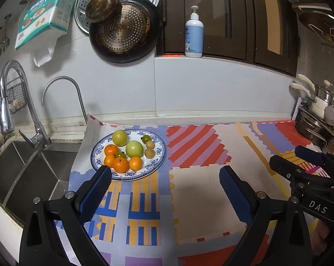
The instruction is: Organize fruits
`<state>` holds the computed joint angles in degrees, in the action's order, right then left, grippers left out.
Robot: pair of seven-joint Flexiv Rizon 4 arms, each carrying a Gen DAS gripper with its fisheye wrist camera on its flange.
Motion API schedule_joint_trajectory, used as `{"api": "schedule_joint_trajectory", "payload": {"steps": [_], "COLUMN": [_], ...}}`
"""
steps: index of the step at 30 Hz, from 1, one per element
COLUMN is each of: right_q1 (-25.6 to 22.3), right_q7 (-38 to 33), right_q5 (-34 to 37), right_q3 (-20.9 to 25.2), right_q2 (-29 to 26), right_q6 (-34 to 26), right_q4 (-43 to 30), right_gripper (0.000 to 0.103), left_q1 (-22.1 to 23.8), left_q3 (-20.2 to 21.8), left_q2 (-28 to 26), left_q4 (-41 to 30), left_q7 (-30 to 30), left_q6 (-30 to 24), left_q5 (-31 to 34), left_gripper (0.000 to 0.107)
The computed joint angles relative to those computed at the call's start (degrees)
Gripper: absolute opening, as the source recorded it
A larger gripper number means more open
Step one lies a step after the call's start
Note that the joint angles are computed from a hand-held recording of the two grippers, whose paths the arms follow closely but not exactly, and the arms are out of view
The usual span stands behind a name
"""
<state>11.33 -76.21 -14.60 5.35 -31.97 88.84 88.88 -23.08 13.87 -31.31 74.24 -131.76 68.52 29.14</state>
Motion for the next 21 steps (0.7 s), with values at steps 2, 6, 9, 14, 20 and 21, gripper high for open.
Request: {"api": "schedule_joint_trajectory", "payload": {"steps": [2, 6, 9, 14, 20, 21], "right_q1": [0.49, 1.18, 2.04, 2.9, 2.52, 2.56], "right_q7": [0.61, 1.82, 2.88, 4.34, 4.91, 4.98], "right_q5": [-0.02, -0.34, -0.83, -1.62, -2.3, -2.41], "right_q3": [-1.09, -2.68, -4.21, -5.84, -5.53, -5.62], "right_q2": [0.56, 1.66, 2.21, 2.83, 2.94, 3.02], "right_q6": [0.68, 2.0, 3.05, 4.17, 4.03, 4.06], "right_q4": [0.86, 2.58, 3.61, 4.74, 4.89, 5.0], "right_gripper": [0.075, 0.077, 0.078, 0.078, 0.078, 0.078], "left_q1": [-0.38, -0.49, -0.54, -0.66, -0.75, -0.78], "left_q3": [0.15, -0.12, -0.3, -0.39, -0.34, -0.32], "left_q2": [0.17, 0.4, 0.61, 0.72, 0.81, 0.78], "left_q4": [0.04, 0.28, 0.56, 0.73, 0.92, 0.88], "left_q7": [-0.32, -0.41, -0.49, -0.48, -0.54, -0.52], "left_q6": [0.12, 0.67, 0.97, 1.31, 1.64, 1.59], "left_q5": [0.38, 0.55, 0.34, 0.1, 0.1, 0.04], "left_gripper": [0.1, 0.103, 0.103, 0.103, 0.103, 0.103]}}
